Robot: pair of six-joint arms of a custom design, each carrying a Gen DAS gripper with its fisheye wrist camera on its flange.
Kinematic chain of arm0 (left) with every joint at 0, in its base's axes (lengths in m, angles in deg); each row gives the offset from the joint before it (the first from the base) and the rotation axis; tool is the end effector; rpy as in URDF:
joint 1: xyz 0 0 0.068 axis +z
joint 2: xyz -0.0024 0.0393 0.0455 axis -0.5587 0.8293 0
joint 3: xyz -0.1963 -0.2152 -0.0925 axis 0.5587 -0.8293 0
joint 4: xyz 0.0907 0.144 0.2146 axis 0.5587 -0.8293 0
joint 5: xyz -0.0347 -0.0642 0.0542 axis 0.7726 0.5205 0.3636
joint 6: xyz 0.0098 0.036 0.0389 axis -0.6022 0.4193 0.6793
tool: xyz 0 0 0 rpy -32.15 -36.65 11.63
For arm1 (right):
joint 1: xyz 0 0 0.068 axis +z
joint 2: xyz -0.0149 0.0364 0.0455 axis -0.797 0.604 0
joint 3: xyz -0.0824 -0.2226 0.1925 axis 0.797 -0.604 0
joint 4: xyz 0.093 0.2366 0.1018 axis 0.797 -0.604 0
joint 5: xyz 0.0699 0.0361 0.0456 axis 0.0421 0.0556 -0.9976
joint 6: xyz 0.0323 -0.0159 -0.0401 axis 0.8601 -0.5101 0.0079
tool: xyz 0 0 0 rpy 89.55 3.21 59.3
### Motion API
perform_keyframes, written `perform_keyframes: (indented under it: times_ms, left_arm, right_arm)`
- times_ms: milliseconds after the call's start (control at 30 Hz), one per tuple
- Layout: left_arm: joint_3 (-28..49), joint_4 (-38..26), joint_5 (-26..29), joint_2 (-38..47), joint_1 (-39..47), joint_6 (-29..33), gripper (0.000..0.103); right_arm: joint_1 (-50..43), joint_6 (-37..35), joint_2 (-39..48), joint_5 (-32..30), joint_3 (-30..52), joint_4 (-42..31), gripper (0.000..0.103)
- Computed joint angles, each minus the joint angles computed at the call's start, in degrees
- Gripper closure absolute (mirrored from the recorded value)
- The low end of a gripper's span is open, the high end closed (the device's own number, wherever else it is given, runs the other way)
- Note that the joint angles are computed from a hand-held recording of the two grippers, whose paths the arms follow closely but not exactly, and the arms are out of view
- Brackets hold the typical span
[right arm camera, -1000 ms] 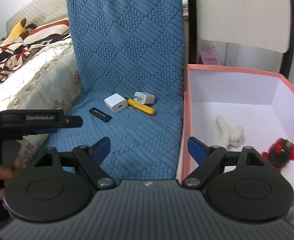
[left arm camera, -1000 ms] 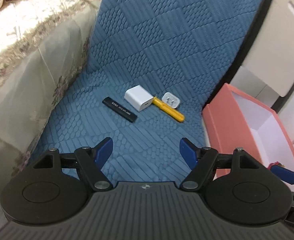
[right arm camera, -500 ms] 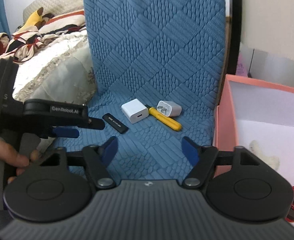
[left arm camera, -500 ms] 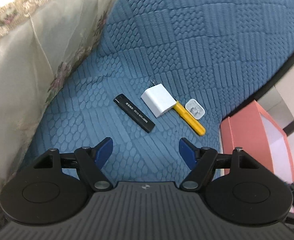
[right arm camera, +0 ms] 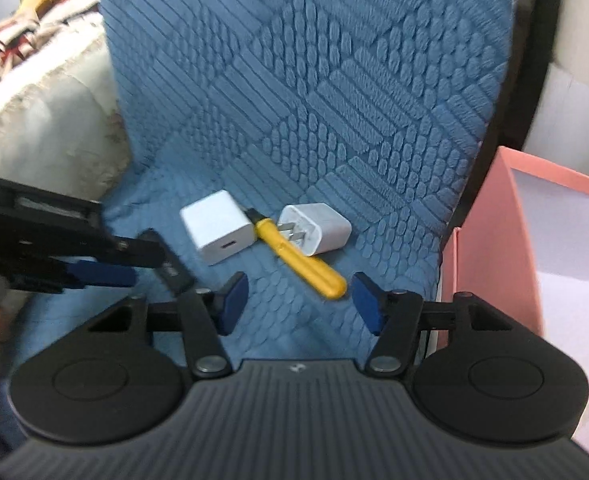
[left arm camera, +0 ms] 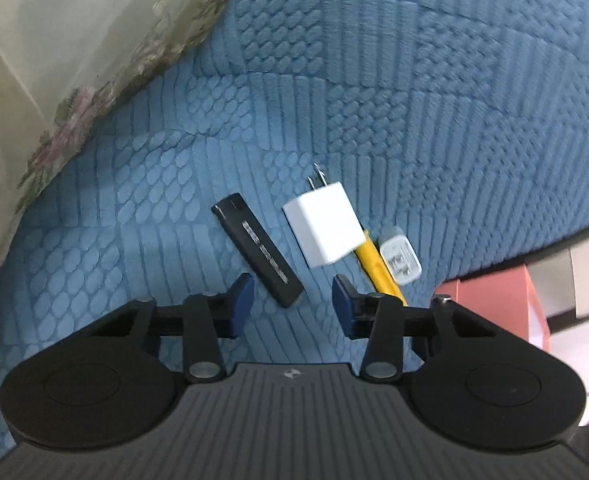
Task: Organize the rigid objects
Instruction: 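Move the left tool to the black USB stick while the right tool approaches the yellow tool, then grasp the white charger cube with the left tool while the right tool grasps the yellow screwdriver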
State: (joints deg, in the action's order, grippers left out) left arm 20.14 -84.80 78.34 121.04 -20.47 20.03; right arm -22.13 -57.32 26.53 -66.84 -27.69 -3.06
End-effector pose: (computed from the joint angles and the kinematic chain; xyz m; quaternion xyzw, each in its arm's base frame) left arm 0.2924 0.0491 0.1110 -0.1088 0.9391 -0.2884 0.1522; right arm 0.1712 0.0898 0.1616 0.0029 0.9402 0.0255 0.3397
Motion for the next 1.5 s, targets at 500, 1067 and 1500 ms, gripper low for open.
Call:
perform_keyframes:
  times_ms: [500, 1067, 1500]
  left_arm:
    - [5.2, 4.0, -1.4, 7.9, -1.4, -4.7, 0.063]
    - [6.8, 5.5, -5.4, 5.7, -5.7, 0.0, 0.051]
    - [5.7, 8.2, -12.7, 2.4, -10.5, 4.2, 0.039]
  right_arm:
    - [-8.8, -8.4, 17.4, -6.9, 3.2, 10.1, 0.060]
    - [-6.0, -5.0, 11.7, -13.6, 3.3, 3.6, 0.081]
    - [-4.8, -6.7, 15.8, -14.8, 2.0, 11.1, 0.080]
